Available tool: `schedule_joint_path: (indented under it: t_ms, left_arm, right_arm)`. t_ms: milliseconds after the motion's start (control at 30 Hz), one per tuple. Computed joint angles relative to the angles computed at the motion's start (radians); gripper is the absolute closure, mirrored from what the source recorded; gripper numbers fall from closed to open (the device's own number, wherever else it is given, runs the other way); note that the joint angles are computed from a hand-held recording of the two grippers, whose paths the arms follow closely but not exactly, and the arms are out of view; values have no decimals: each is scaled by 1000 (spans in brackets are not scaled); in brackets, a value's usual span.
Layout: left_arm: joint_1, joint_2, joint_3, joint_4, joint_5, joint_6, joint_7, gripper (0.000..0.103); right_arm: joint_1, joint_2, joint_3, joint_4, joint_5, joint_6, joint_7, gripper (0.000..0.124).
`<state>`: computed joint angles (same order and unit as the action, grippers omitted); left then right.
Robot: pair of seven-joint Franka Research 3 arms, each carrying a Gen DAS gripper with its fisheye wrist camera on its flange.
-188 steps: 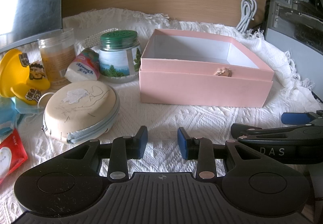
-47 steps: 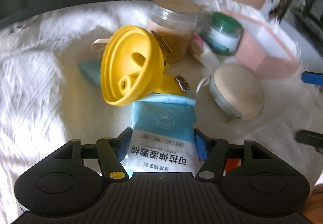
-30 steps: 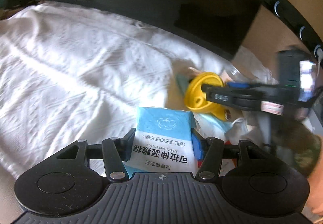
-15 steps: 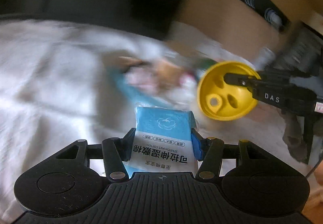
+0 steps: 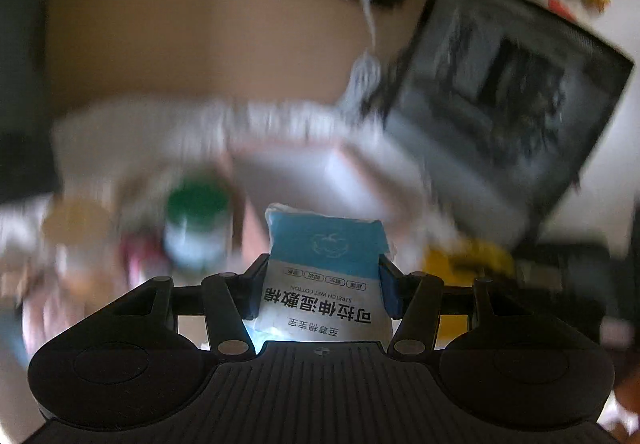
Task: Organize soft objects
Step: 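Place the wipes packet into the pink box with the left gripper while the right carries the funnel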
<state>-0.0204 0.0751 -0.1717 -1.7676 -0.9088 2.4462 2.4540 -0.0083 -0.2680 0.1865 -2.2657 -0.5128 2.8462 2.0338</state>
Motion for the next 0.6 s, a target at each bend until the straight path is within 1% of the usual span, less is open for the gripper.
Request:
schedule_joint_path:
  t_ms: [100, 200, 233, 267, 300, 333, 367, 400, 433, 467, 533, 600]
  left_arm:
    - [-20, 141, -31, 188, 36, 57, -67, 43]
    - [-37, 327, -71, 414, 90, 85, -174, 42]
    - [-53, 380, -71, 470, 129, 94, -223, 42]
    - [-82, 436, -53, 527, 200, 88, -303, 42]
    - [-125, 493, -14, 589, 305, 63, -394, 43]
    - [-165, 533, 26, 628, 408, 42, -452, 43]
    - [-199, 554, 58, 636, 494, 48, -482, 44]
    - [-221, 556, 77, 611, 553, 90, -495, 45]
    - [-221, 546, 71, 575, 564, 140, -508, 45]
    - [-198, 537, 44, 547, 538, 181, -518, 45]
    - [-123, 527, -38, 527, 447, 208, -535, 45]
    - [-70, 508, -95, 504, 404, 232, -540, 45]
  right_arm:
    - [-38, -24, 14, -24, -40, -2, 70, 114]
    - [-67, -35, 22, -37, -68, -2, 118, 114]
    - [-76, -34, 23, -40, -75, -1, 134, 114]
    - [-81, -32, 26, -38, -80, -9, 147, 114]
    - [-81, -32, 23, -41, -82, -16, 154, 114]
    - [-81, -30, 18, -41, -81, -25, 157, 114]
    - [-78, -29, 12, -42, -77, -34, 156, 114]
    - [-73, -32, 4, -47, -71, -42, 153, 114]
    - [-68, -30, -4, -48, -64, -44, 146, 114]
    - [-64, -31, -13, -52, -55, -45, 138, 114]
    - [-59, -27, -26, -52, -36, -45, 124, 114]
    - [-54, -11, -42, -36, -12, -30, 103, 114]
